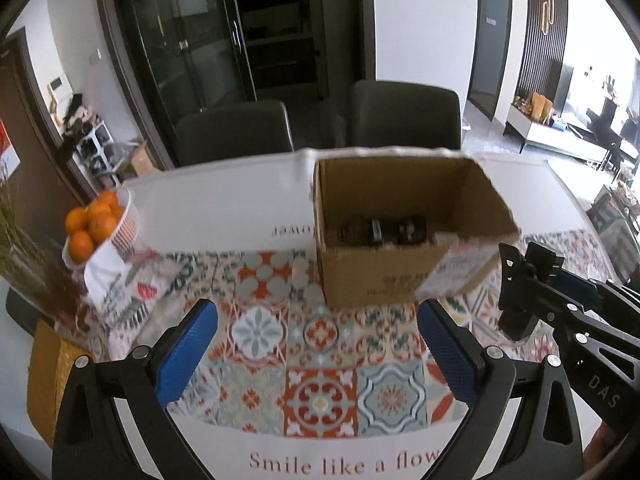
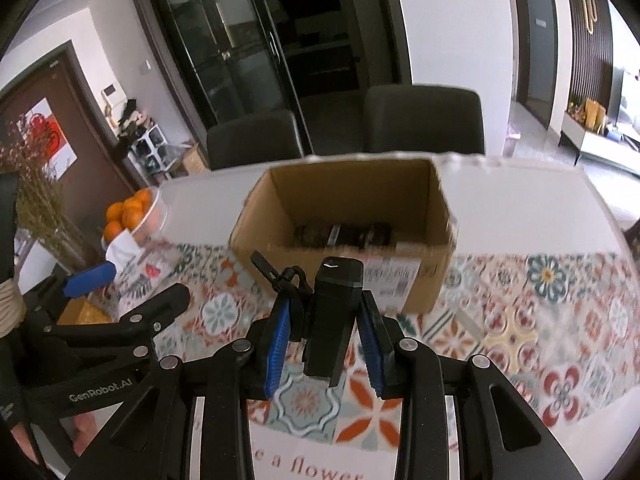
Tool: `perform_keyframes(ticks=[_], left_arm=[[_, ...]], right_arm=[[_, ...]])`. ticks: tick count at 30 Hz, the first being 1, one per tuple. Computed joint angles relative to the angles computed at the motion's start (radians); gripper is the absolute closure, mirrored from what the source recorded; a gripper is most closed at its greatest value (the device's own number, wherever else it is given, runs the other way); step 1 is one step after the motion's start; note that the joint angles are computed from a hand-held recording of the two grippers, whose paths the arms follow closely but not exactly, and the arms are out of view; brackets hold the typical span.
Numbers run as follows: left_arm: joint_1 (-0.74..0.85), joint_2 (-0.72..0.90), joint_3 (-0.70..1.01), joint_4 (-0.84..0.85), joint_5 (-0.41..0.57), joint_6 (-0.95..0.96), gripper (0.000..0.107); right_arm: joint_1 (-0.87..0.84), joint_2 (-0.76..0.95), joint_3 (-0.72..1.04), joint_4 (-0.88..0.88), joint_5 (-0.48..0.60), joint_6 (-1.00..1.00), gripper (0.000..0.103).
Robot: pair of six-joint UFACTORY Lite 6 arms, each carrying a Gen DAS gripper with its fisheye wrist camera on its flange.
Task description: Organize rigid objects
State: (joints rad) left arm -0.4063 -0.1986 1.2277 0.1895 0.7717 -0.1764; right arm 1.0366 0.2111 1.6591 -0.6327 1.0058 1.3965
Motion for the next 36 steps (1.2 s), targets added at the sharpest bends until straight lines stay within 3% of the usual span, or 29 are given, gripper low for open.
perform_keyframes(ticks=[7,12,20,25,28,32,34,36], left_arm=[[0.005,0.183,0.23,0.02,-0.004,-0.013,0.005],[0.044,0.298,0.361,-0.062,-0.012,0.038,0.004],[0.061,0.408,0.46,-0.022,-0.042,-0.032,0.005],[0.066,0.432,0.486,0.001,-0.047,-0.06,0.005],[0.064,0.41,0.464,0.006,-0.059,-0.058,0.005],[0.053,0.331,0.388,0.012,-0.076,-0.058,0.004],[0.048,0.28,0.351,-0.01,-0.074,-0.033,0.004],[0.047,0.228,0.319,-0.024,-0.071,-0.019,0.004]], right_arm=[[-0.123,0.075,0.142,0.021,-0.016,-0.145,0.069],[-0.207,0.165,0.27,0.067,-0.031,-0.258,0.069],[-0.295,0.321,0.474,0.143,-0.01,-0.393,0.067],[-0.325,0.393,0.578,0.171,0.036,-0.429,0.046],[-0.311,0.389,0.589,0.141,0.072,-0.407,0.039],[-0.267,0.327,0.533,0.083,0.114,-0.341,0.033],[-0.231,0.28,0.489,0.041,0.144,-0.288,0.022],[-0.17,0.228,0.446,-0.023,0.206,-0.224,0.019]])
